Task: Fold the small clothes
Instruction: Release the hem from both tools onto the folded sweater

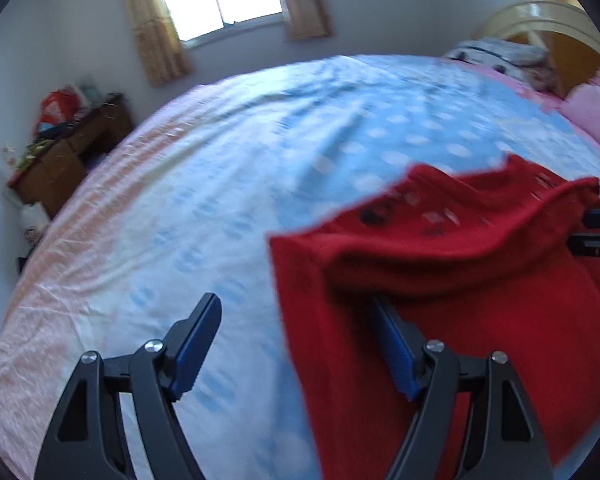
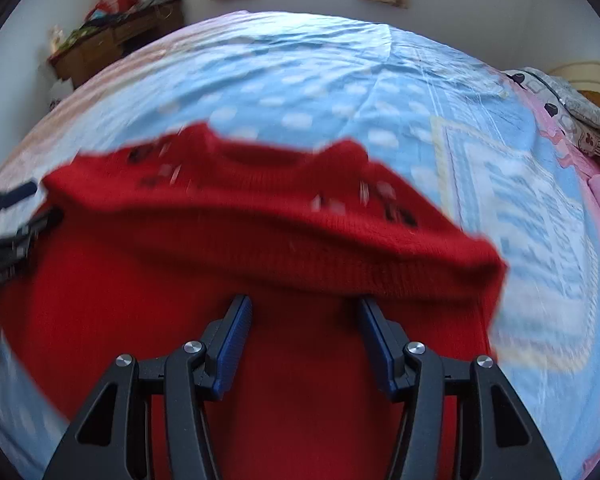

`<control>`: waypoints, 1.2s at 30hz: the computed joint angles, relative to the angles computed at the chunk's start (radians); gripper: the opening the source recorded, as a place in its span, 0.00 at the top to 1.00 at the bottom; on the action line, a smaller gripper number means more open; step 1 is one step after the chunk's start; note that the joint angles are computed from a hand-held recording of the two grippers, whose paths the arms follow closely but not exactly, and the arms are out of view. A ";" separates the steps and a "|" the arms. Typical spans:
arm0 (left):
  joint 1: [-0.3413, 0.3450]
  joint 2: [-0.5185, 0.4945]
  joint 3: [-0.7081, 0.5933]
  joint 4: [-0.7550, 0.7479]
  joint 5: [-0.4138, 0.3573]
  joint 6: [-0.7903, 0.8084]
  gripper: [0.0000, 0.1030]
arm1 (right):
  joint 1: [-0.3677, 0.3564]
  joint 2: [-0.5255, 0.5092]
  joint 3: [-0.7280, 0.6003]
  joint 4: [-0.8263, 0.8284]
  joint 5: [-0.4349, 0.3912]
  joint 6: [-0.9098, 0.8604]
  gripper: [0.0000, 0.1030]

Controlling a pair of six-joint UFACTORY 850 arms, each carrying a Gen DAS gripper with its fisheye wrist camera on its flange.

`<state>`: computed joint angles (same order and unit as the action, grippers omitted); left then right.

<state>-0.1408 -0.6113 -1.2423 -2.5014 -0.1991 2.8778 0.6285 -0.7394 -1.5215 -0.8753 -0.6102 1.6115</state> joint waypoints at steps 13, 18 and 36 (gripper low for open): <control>0.092 0.016 0.024 0.297 -0.013 -0.400 0.23 | 0.038 0.187 0.295 -0.385 -0.020 0.629 0.46; 0.121 0.072 0.111 0.397 -0.089 -0.485 0.23 | 0.099 0.273 0.442 -0.436 -0.076 0.829 0.46; 0.103 0.083 0.181 0.195 -0.136 -0.285 0.11 | 0.197 0.275 0.484 -0.375 -0.058 0.837 0.81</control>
<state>-0.0380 -0.5279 -1.0612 -2.3062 -0.3355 2.5929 0.8252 -0.4639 -1.0371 -1.2500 -0.6683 2.4483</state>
